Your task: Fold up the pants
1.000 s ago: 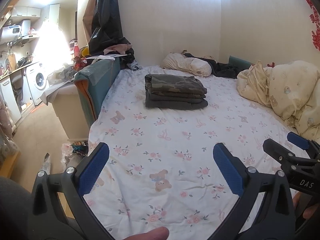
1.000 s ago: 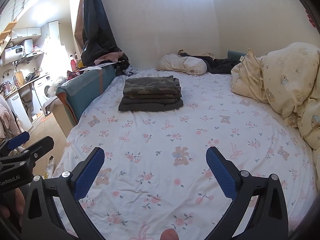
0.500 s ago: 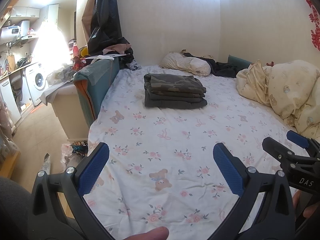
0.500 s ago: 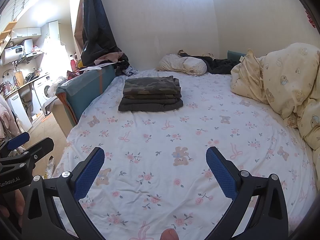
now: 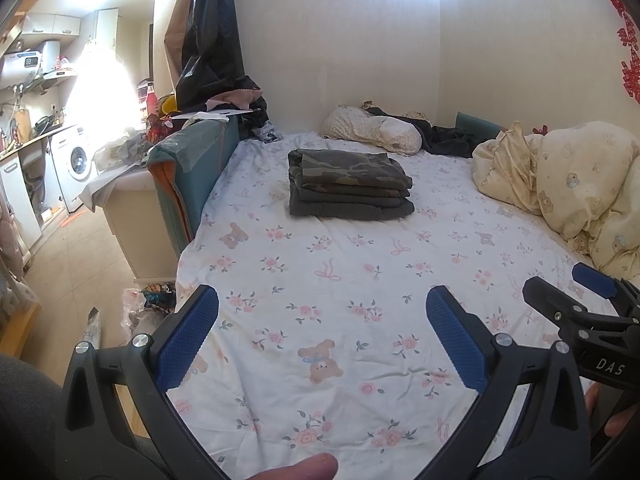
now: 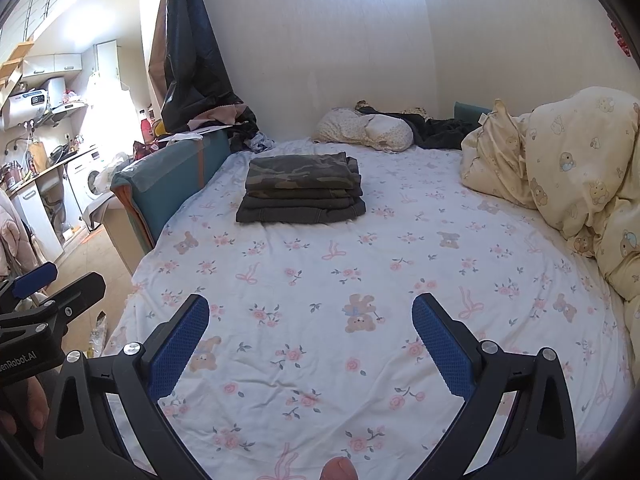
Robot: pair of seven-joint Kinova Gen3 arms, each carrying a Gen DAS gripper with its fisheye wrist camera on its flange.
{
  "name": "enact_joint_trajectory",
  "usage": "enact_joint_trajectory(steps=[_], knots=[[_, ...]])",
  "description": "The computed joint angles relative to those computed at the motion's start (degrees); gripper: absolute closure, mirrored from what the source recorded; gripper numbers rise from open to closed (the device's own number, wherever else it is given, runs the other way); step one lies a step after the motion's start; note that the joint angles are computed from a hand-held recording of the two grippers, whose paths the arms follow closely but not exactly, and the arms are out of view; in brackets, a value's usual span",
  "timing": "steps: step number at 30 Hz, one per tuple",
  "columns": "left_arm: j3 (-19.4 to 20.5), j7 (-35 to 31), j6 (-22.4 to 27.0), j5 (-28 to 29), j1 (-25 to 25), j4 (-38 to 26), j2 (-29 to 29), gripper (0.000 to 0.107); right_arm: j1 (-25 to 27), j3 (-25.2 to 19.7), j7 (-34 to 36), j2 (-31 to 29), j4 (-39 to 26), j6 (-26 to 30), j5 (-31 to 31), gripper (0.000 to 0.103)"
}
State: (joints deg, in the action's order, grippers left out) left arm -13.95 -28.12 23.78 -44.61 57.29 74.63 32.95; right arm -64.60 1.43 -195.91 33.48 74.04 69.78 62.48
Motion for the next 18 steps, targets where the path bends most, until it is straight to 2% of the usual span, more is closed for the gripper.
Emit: enact_joint_trajectory(steps=[6,15,18], knots=[[-0.56,0.75,-0.17,-0.52,0.33,0.29,-0.07,0.005,0.19,-0.11,0.5,-0.15,-0.12,-0.01,-0.08,0.0],[2.36,-1.99,2.57,1.04,-1.8,-1.87,0.57,0.005,0.44,-0.2,0.76,-0.45,0.37,-0.42,-0.21,0.0],[1.55,-1.3,2.16,0.63,-1.18,-1.71,0.69,0.005,0.44,-0.22,0.83,-0.51,0.47,-0.37,-0.17,0.0]])
